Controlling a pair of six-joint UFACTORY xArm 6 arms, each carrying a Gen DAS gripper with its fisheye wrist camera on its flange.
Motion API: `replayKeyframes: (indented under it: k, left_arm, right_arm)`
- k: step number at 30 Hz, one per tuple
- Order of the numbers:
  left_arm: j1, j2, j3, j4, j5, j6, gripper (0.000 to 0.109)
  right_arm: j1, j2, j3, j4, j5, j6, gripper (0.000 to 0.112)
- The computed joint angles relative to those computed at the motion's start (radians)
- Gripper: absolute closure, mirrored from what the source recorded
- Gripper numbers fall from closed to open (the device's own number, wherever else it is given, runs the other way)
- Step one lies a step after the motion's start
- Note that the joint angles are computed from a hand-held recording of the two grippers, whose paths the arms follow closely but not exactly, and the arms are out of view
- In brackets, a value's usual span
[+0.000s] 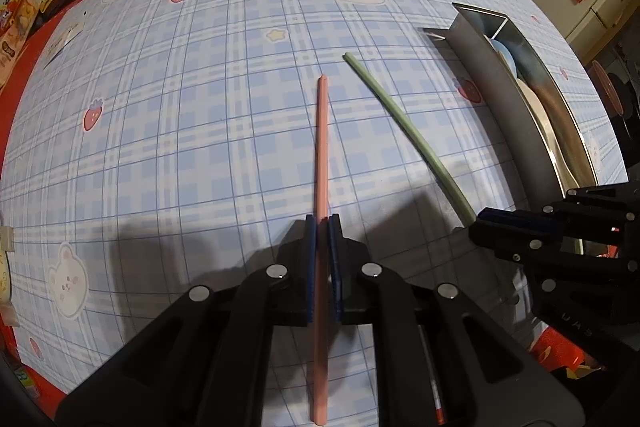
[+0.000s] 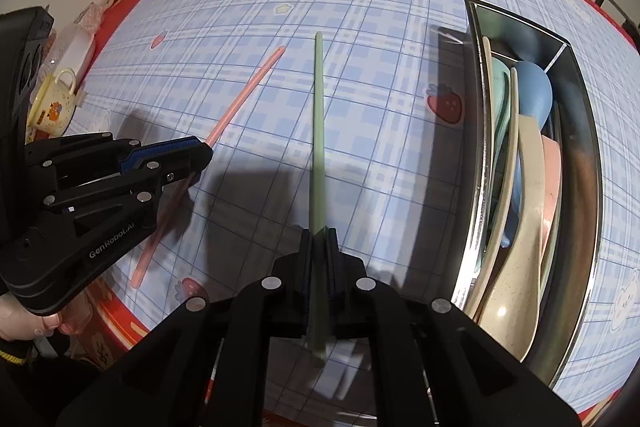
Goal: Organize utensils
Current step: 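Grasp the pink chopstick with the left tool while the right tool grasps the green chopstick, then lift the pink chopstick with the left tool while the right tool lifts the green chopstick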
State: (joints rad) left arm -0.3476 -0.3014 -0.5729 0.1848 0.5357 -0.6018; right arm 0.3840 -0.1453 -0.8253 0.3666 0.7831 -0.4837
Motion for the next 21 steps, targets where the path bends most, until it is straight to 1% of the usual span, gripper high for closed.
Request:
replayKeyframes:
  k: [4,7,13,16,18,21]
  left_arm:
    - [0.0,-0.022,0.031,0.021,-0.034,0.002,0.098]
    - [0.007,-0.033,0.048,-0.008,-0.056,0.024,0.098]
    - [0.014,-0.042,0.059,-0.06,-0.07,0.043,0.098]
    - [0.025,-0.054,0.069,-0.181,-0.078,0.101,0.098]
    - [0.032,-0.079,0.09,-0.284,-0.088,0.154,0.098]
    - [0.039,-0.13,0.12,-0.366,-0.099,0.185,0.099]
  right_arm:
    - [-0.002,0.0,0.001,0.006,-0.002,-0.002,0.106]
    - [-0.001,-0.002,0.004,0.006,-0.004,0.0,0.106]
    - [-0.001,-0.007,0.011,0.007,-0.011,-0.012,0.106]
    - [-0.013,0.007,-0.011,0.027,0.02,-0.02,0.105]
    - [-0.023,0.014,-0.024,0.045,0.04,-0.017,0.106]
    - [-0.031,-0.007,-0.013,0.076,0.046,-0.032,0.106]
